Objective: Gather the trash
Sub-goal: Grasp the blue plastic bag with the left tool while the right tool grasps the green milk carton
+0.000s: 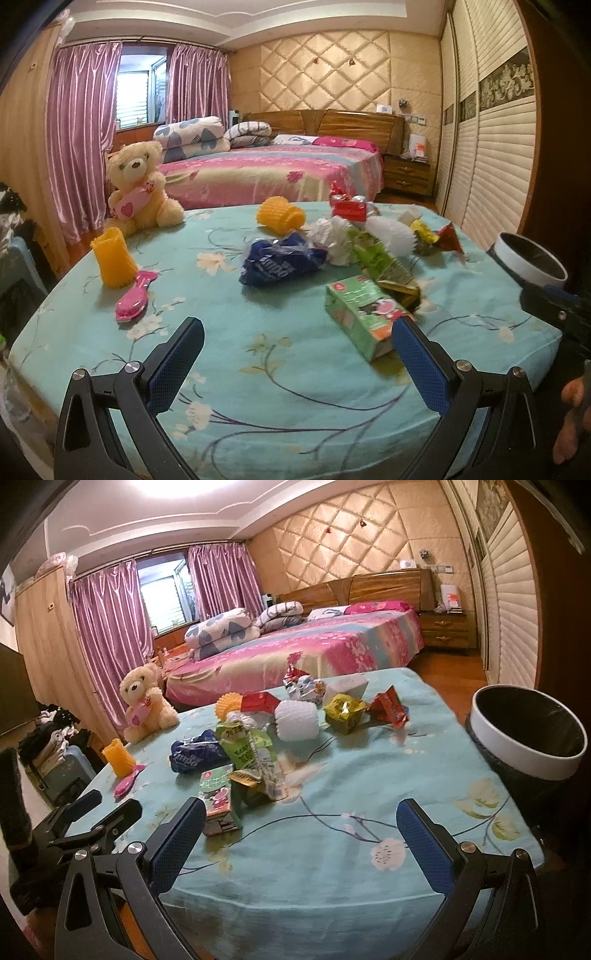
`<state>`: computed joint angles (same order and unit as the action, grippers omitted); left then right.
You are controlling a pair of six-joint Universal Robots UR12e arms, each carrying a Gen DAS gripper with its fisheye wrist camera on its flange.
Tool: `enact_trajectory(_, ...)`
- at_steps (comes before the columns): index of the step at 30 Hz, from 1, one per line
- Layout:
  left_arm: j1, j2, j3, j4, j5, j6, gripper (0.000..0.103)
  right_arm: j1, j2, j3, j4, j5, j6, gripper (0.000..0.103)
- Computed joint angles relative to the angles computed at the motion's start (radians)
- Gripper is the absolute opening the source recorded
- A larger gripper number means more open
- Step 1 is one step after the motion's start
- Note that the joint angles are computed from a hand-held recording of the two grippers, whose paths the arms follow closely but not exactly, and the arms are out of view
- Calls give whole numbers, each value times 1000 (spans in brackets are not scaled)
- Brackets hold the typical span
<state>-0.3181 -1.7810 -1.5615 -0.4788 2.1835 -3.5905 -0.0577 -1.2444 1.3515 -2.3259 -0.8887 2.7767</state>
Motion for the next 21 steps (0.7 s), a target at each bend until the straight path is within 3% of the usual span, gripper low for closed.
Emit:
enact_trajectory(9,56,7,-7,-46,-35,-19,93,31,1,-7,94,12,-98,100)
enact_trajectory(21,168,-20,28,-77,-255,37,91,94,44,-61,261,-45,-193,82)
